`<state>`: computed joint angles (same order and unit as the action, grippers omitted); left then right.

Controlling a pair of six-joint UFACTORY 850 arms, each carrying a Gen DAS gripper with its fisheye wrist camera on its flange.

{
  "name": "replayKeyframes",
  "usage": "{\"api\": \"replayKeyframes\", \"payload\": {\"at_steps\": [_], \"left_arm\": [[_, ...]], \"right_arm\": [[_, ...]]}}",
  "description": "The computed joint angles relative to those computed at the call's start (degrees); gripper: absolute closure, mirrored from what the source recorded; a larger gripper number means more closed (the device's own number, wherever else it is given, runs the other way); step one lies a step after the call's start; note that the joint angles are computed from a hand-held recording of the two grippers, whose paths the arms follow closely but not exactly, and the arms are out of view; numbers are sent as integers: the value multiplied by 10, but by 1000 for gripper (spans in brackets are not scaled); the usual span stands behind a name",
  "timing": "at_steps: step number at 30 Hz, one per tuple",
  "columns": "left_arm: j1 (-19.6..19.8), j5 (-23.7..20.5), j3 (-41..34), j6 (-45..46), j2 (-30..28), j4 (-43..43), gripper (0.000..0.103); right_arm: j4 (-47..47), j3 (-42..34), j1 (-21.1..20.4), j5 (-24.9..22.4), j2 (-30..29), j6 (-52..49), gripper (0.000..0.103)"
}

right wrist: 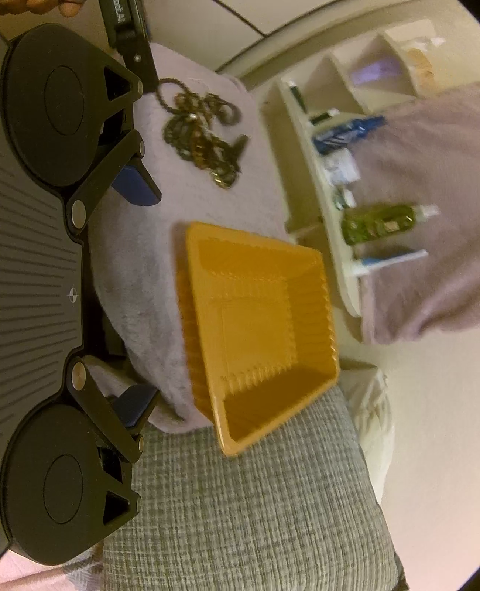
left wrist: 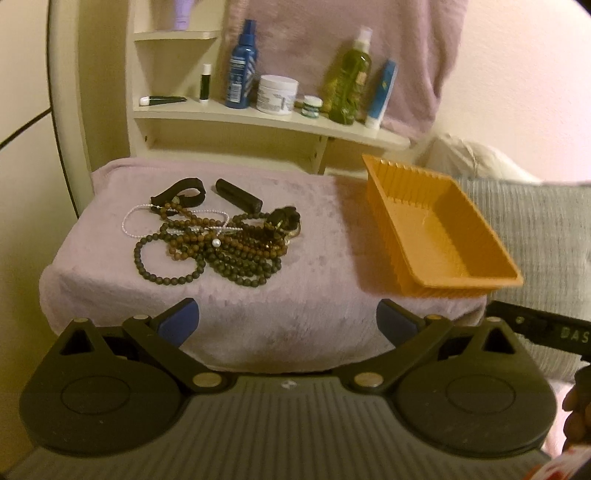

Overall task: Organize jewelry
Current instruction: 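Grasp the orange tray's rim with the right tool and tilt it up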

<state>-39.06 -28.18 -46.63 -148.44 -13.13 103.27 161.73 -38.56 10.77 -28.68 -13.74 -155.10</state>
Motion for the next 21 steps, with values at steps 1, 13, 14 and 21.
{"api": "replayKeyframes", "payload": {"at_steps": [1, 13, 14, 21], "left_arm": [[5, 1, 5, -29, 4, 22, 2], [42, -27, 17, -160, -3, 86, 2], [45, -24, 15, -161, -6, 86, 2], [50, -23, -8, -148, -29, 80, 3]], "right_arm": [[8, 3, -6, -13, 2, -3, 1], [32, -41, -99, -152, -70, 27, 23], [20, -52, -105, -151, -81, 44, 26], [2, -115, -121, -121, -146, 88, 42]]}}
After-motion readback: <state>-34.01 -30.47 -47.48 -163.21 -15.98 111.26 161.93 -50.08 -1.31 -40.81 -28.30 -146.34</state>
